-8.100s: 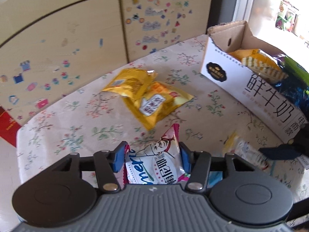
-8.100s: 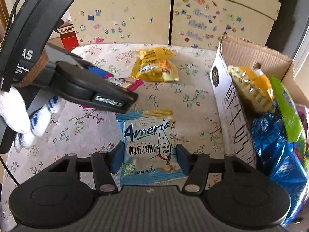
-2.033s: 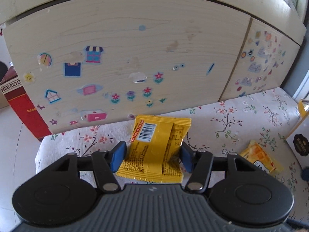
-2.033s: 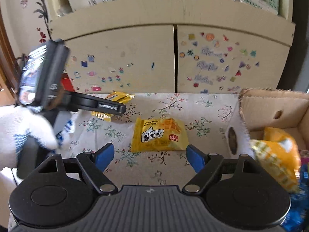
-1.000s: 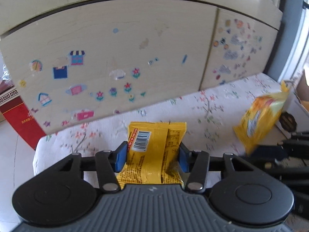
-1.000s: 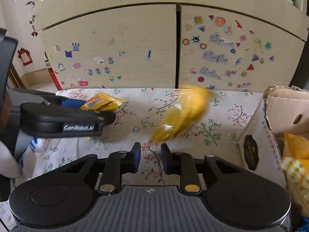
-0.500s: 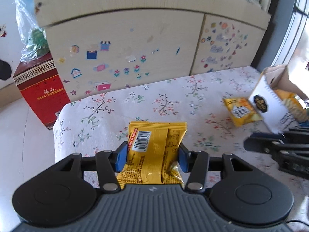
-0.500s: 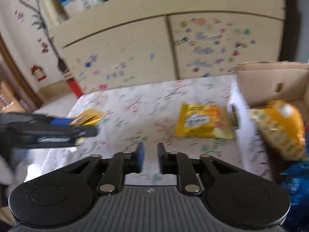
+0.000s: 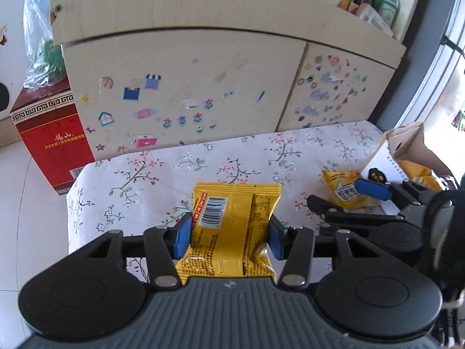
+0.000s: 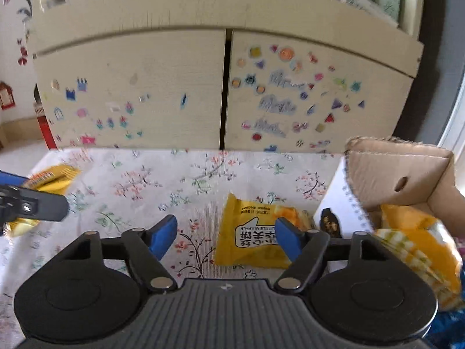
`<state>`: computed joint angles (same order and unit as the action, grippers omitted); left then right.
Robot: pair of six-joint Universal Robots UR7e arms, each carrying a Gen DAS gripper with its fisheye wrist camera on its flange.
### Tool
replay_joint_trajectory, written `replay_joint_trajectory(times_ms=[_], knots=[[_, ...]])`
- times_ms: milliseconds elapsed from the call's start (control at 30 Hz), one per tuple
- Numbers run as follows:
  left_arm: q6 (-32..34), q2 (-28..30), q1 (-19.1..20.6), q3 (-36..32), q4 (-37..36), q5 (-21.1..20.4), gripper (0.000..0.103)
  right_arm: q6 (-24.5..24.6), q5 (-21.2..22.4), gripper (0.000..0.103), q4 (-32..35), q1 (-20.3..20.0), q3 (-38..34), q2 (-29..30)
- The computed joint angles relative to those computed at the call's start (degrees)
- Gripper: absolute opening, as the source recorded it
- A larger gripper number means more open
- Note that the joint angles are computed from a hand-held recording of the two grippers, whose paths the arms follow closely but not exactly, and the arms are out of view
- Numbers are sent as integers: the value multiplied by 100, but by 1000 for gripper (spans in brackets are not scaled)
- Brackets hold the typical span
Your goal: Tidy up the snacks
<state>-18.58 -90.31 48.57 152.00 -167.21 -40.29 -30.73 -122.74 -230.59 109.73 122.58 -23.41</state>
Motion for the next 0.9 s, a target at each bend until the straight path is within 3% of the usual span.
replay_joint_trajectory(times_ms=[100, 267, 467, 533, 633, 767, 833, 900], knots=[[76, 78, 65, -8, -63, -10, 51, 44, 226, 84, 11, -86, 45, -21], [67, 200, 119, -38, -138, 71, 51, 243, 1459, 81, 977, -308, 551, -564], [10, 157, 211, -80, -111, 155, 51, -74, 1733, 81, 930, -332, 746, -785], [5, 158, 238, -89, -84, 162, 51, -175, 1516, 82, 605, -282, 687, -753], [47, 221, 230, -93, -144, 147, 51, -42, 843, 86, 61, -166, 444, -542], [137, 354, 198, -110, -270, 99, 51, 176, 115, 87, -138, 35, 150, -199], [198, 412, 191, -114, -330, 91, 51, 622, -609, 87, -182, 272, -92, 72], [250, 460, 211, -132, -367, 100, 51, 1203, -940, 87, -74, 380, -166, 213]])
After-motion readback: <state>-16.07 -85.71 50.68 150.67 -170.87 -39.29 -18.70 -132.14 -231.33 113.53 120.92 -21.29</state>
